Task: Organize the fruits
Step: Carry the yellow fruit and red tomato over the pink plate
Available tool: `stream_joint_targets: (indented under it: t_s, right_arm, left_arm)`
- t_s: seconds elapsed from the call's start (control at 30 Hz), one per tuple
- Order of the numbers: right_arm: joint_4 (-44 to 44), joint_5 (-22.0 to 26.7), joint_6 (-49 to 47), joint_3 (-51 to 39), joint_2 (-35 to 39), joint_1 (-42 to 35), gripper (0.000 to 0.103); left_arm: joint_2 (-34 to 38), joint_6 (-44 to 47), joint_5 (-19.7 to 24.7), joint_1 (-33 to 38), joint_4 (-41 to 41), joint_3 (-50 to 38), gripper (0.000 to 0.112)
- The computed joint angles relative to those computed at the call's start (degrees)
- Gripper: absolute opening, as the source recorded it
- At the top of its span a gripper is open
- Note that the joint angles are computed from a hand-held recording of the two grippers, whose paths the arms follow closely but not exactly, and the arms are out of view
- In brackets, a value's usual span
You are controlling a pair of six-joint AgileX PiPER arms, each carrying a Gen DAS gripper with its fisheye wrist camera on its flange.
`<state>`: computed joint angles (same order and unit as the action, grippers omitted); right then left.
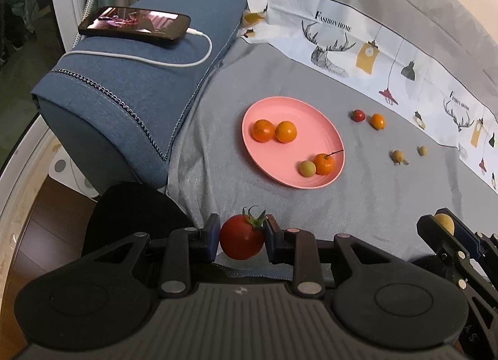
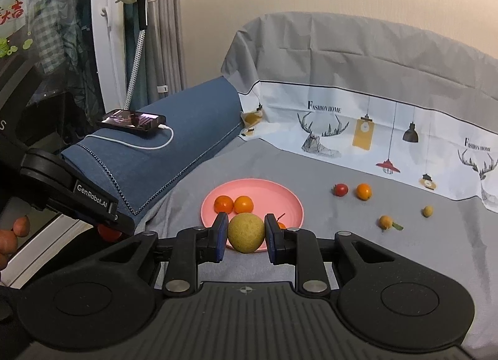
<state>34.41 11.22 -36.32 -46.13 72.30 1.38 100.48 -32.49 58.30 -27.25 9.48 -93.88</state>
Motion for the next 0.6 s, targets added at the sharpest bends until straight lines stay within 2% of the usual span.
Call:
stream_joint_targets:
  t_s: [0.3,0.6]
  right_arm:
    - [1.5,0.2,-1.8,-1.0,2.0,-0.3,0.026]
    - [-3.1,0.5,3.3,-2.4,4.0,0.2,0.026]
  left_arm:
    - [1.4,0.2,0.4,0.6,-0.1,-1.7,0.033]
    - [3.2,1.4,1.0,1.2,-1.4,-3.3,0.033]
